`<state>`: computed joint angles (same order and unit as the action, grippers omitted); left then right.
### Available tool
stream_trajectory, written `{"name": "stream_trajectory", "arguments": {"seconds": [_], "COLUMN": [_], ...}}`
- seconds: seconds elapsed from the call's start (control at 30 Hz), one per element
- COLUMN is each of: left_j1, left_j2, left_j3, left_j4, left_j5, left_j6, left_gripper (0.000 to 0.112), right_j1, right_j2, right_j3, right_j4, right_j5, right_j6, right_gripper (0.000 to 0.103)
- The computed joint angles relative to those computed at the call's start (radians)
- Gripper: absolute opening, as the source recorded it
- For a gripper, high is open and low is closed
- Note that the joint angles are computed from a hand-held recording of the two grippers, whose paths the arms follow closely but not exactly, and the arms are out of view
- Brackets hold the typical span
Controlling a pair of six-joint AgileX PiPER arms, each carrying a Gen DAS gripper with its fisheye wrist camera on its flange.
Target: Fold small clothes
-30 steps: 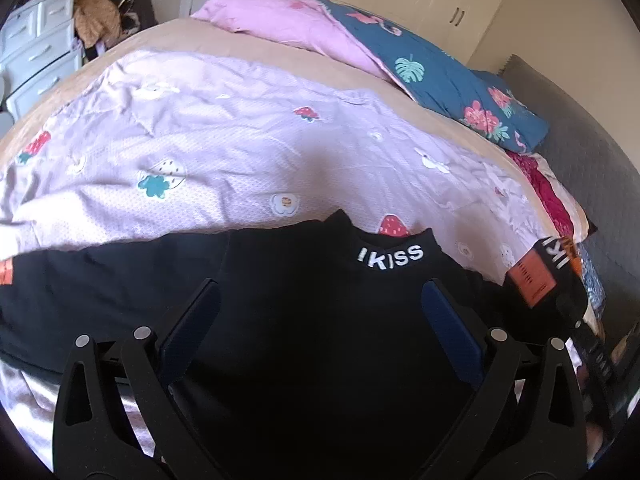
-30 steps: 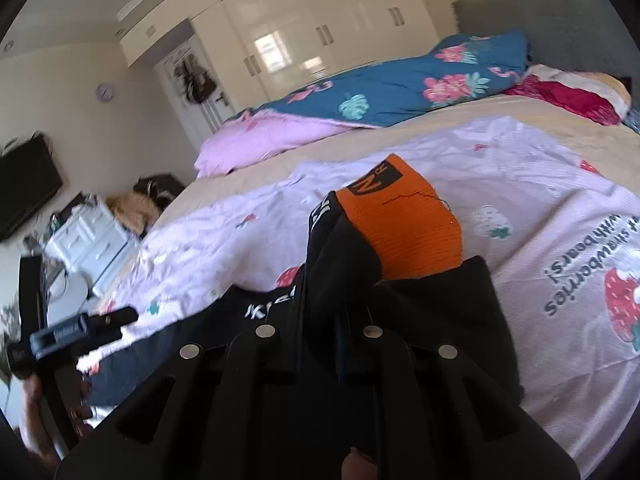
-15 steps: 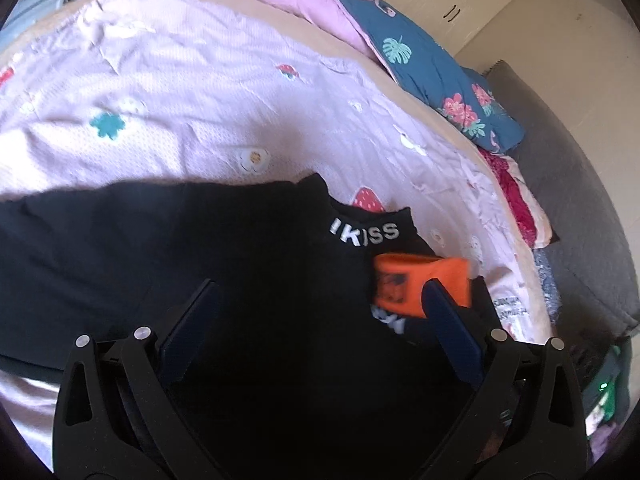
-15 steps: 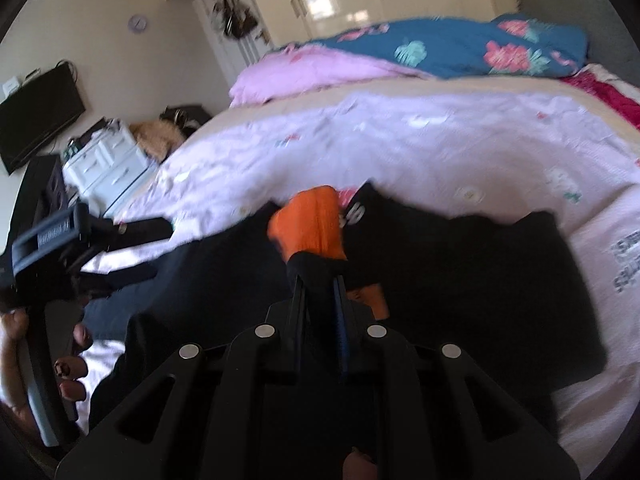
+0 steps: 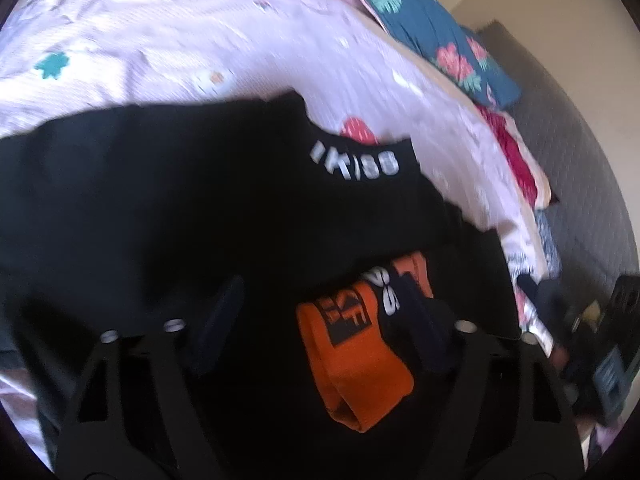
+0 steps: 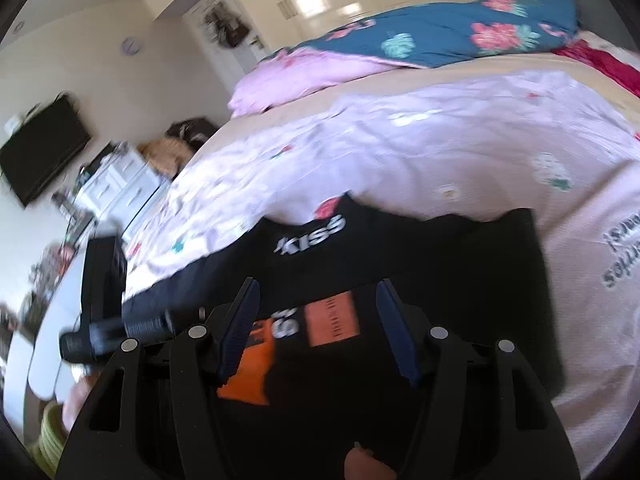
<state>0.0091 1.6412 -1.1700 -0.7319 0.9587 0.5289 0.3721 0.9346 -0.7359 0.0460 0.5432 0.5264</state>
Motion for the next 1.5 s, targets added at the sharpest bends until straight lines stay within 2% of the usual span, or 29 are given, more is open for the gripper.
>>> {"name": "stream_trajectory", "arguments": {"seconds": [0.03, 0.1, 0.23, 0.27, 0.33, 0.37, 0.4, 0.53, 0.6, 0.87, 1.0, 1.13, 1.33, 1.5], "left_j1": [-0.015, -0.045, -0.111, -0.119, -0.118, -0.116, -0.114, -0.122, -0.112, 0.028, 0.076, 0.15, 0.229, 0.238], "left_j2": [0.001, -0.005, -0.033, -0.037, -0.035, -0.033, -0.029, -0.087, -0.118, -0.245, -0.274, -0.289, -0.272, -0.242], "left_j3": [0.006, 0.025, 0.073, 0.08, 0.091, 0.092, 0.09, 0.104, 0.102, 0.036, 0.01, 0.001, 0.001, 0.015], "left_j4": [0.009, 0.025, 0.058, 0.055, 0.008, -0.011, -0.031, -0.057, -0.088, -0.221, -0.249, -0.254, -0.206, -0.166], "left_j5": [-0.003, -0.022, -0.099, -0.114, -0.111, -0.102, -0.087, -0.086, -0.072, 0.094, 0.137, 0.184, 0.208, 0.197], "left_j6": [-0.001, -0.001, -0.007, 0.001, 0.049, 0.072, 0.099, 0.156, 0.183, 0.245, 0.245, 0.254, 0.232, 0.224], "left_gripper": [0.057, 0.055, 0.053, 0.041, 0.029, 0.017, 0.013, 0.011, 0.011, 0.01, 0.01, 0.01, 0.01, 0.01], "right_j1": [-0.03, -0.103, -0.159, -0.173, -0.199, -0.221, -0.243, -0.324, -0.405, -0.662, -0.641, -0.573, -0.481, -0.382], "right_j2": [-0.003, -0.019, -0.047, -0.05, -0.057, -0.065, -0.072, -0.09, -0.108, -0.139, -0.135, -0.131, -0.118, -0.097], "right_j3": [0.001, 0.009, 0.016, 0.017, 0.02, 0.022, 0.024, 0.029, 0.037, 0.057, 0.054, 0.05, 0.036, 0.029], "right_j4": [0.034, 0.102, 0.077, 0.073, 0.084, 0.098, 0.106, 0.112, 0.156, 0.394, 0.371, 0.287, 0.194, 0.103], "right_j5": [0.002, 0.011, 0.032, 0.034, 0.037, 0.041, 0.044, 0.061, 0.077, 0.141, 0.135, 0.113, 0.1, 0.085], "right_j6": [-0.033, -0.104, -0.083, -0.083, -0.1, -0.117, -0.13, -0.15, -0.211, -0.476, -0.456, -0.368, -0.275, -0.185], "right_gripper": [0.06, 0.06, 0.06, 0.06, 0.06, 0.06, 0.06, 0.06, 0.059, 0.06, 0.06, 0.06, 0.06, 0.06]}}
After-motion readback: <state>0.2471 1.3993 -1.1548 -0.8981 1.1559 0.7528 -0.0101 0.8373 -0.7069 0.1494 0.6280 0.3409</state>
